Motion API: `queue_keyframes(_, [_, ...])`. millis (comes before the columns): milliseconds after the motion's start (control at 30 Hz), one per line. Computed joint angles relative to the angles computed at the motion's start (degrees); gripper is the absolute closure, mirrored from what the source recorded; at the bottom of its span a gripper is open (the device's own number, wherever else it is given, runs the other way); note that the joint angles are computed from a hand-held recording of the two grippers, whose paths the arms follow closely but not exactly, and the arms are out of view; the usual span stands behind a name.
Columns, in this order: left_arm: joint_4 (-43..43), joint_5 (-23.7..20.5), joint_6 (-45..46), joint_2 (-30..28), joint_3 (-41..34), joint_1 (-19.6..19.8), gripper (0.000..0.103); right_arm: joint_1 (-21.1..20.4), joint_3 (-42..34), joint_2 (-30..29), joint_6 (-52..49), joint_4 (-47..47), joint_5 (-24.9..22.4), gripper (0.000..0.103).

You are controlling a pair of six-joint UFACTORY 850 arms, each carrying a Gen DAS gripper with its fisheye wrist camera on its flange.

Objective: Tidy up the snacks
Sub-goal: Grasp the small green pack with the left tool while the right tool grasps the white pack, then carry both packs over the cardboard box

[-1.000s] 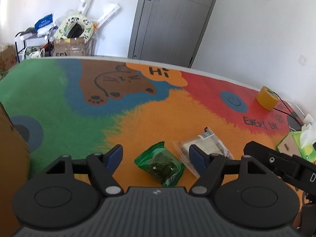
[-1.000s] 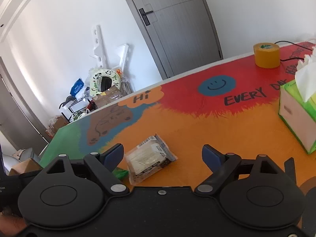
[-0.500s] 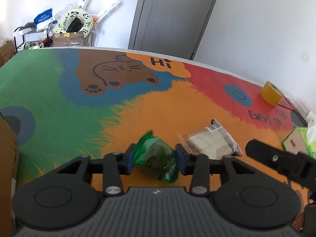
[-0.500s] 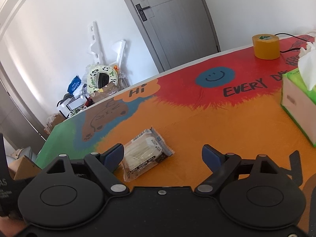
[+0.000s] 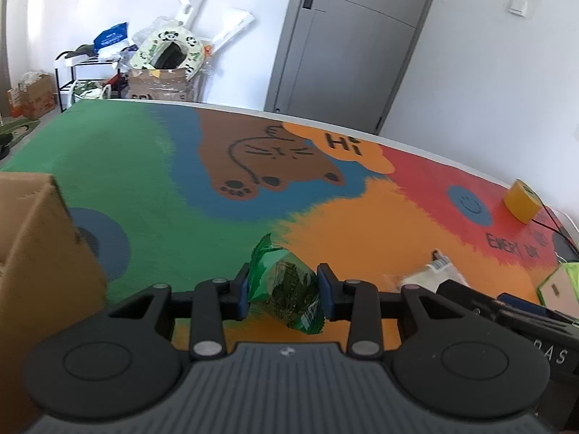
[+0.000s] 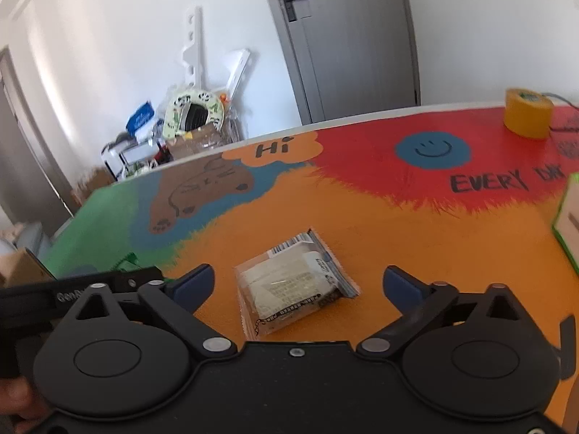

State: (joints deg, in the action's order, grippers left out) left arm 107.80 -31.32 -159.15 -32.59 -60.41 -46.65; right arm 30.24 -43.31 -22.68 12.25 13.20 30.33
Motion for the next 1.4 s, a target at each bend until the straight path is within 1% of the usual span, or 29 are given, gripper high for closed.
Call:
queue_keyframes(133, [1.8,0.3,-2.7,0.5,1.1,0.5,0.067,0.6,-1.8,-1.3,-4.0,2.5,-1.3,0.0])
queue_keyframes(267, [2.1,0.2,-4.1,0.5,1.6,0.7,0.067,0.9,-3.6,-3.1,-6.9,2.0,-2.6,0.0])
queue_keyframes(333, [2.0,0.1,-4.2,0.4,1.6,0.6,0.067,1.0,-4.6,-4.0,-9.1,4.4,-3.6,0.001])
queue_keyframes(367, [1.8,0.2,-4.1,0.4,1.6,0.6,0.067,0.8,-4.7,-4.4,-8.2,3.8,-3.6,0.007])
queue_keyframes(400, [1.9,0.3,-4.2,0.4,1.7,0.5,0.067,0.6,-4.7,-4.6,-7.6,3.4,-3.5,0.016])
queue_keyframes(433, [2.2,0.3,-4.6,0.5,1.9,0.5,0.067,1.0,-4.0,-4.4,-9.4,5.0,-1.9,0.022])
queue_keyframes(500, [2.4,0.1,-4.9,0.6,2.0,0.2,0.067,0.9,-2.8,-3.4,-7.9,3.5,-1.2,0.039])
queue_keyframes(567, [2.7,0.2,-5.2,0.8,2.3,0.0,0.067,0.4,-1.5,-2.2,-4.5,1.1,-1.3,0.043])
queue_keyframes(667, [3.8,0.1,-6.5,1.3,3.0,-0.8,0.067,0.7,0.9,-0.6,-3.0,1.6,0.2,0.044])
queue_keyframes(767, [4.7,-0.4,-7.8,2.2,4.1,-1.8,0.067,1.0,3.9,1.1,0.7,1.4,2.3,0.045])
queue_keyframes(933, [5.8,-2.4,-8.9,4.3,6.5,-3.6,0.067,2.3,8.3,4.3,5.0,2.2,5.8,0.045])
queue_keyframes(967, [6.0,-3.3,-9.3,4.9,7.3,-4.2,0.067,2.6,9.0,4.8,5.7,2.5,6.4,0.045])
queue_keyframes(1033, [4.9,-4.9,-8.0,5.8,8.2,-5.1,0.067,3.4,10.1,5.9,5.9,3.8,7.0,0.045])
queue_keyframes(1200, [5.1,-5.8,-8.9,8.6,11.1,-6.4,0.067,5.7,13.0,9.2,6.0,7.2,8.8,0.045])
queue_keyframes(1400, [8.2,-8.2,-11.5,12.9,15.3,-8.1,0.067,9.0,15.3,12.7,5.1,11.0,10.6,0.045])
